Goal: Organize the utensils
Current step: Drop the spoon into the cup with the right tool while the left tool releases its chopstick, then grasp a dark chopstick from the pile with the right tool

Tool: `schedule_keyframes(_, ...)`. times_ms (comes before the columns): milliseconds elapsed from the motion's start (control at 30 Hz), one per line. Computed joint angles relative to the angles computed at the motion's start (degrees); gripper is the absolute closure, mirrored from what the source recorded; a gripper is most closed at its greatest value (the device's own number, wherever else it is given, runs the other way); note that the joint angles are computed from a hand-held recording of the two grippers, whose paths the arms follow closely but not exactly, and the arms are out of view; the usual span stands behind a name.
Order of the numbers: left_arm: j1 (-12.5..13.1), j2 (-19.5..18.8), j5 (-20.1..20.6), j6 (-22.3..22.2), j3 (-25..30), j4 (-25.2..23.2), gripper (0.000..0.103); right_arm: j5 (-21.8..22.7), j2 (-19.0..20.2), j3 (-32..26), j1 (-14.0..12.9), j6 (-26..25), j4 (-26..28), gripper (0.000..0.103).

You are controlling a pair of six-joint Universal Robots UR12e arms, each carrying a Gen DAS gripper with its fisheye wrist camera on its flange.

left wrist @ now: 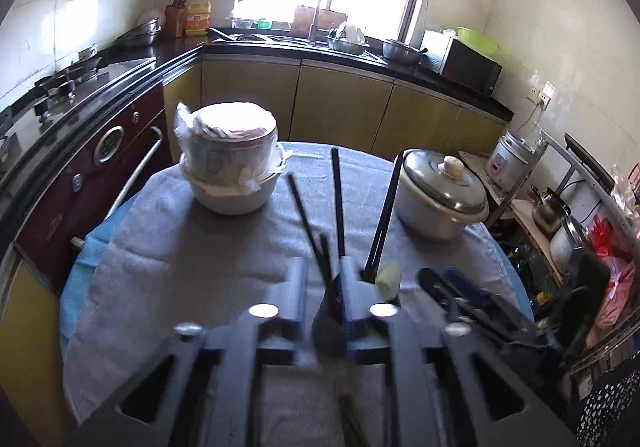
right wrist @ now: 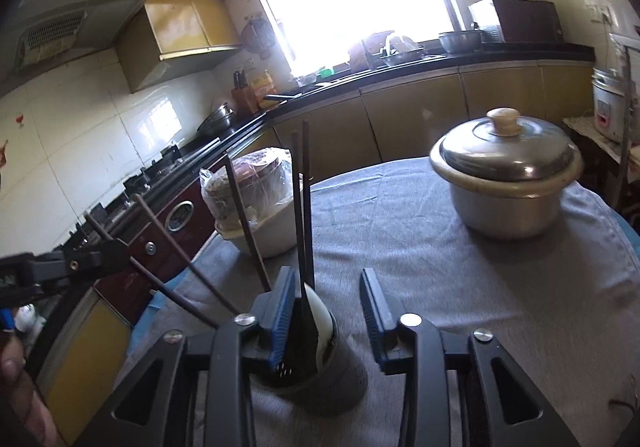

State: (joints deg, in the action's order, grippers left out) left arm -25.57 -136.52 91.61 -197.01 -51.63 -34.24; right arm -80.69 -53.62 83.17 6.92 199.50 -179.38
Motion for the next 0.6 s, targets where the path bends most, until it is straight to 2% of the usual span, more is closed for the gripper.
schedule_keyframes(67,-0.08,2.34,1.24,-0.98,-4.25,2.74,0.054,1.05,-1.94,2.75,-0.25,0.58,-0.81,0.048)
schedule_keyframes(200,0.10,6.99,1.77,-3.34,-12.58,5.64,0.052,3.99,-5.98,7.89,-0.69,0.58,0.35,0.048)
schedule_keyframes(267,0.31,9.40,0.73,-5.29,-17.38,5.72,0.052,5.88,-7.93,10.50,-0.82,0.59,1.61,0.048)
schedule_keyframes(433,-0.04,11.97,0.65,-8.64,-24.29,3.50,0.052,10.20,-10.86,15.06,-0.39,-2.39,5.10,0.048)
schedule_keyframes(533,-0.10,12.61,-1.32,-10.49,-26.89,2.43,0.052,13.59,-11.08,16.46,-0.25,-2.98,7.69,0.056)
schedule_keyframes(600,-0.36,12.85,-1.57,-10.98,-27.97,1.95,0.052,13.70,-10.93,16.70,0.16,-3.65,9.37,0.063)
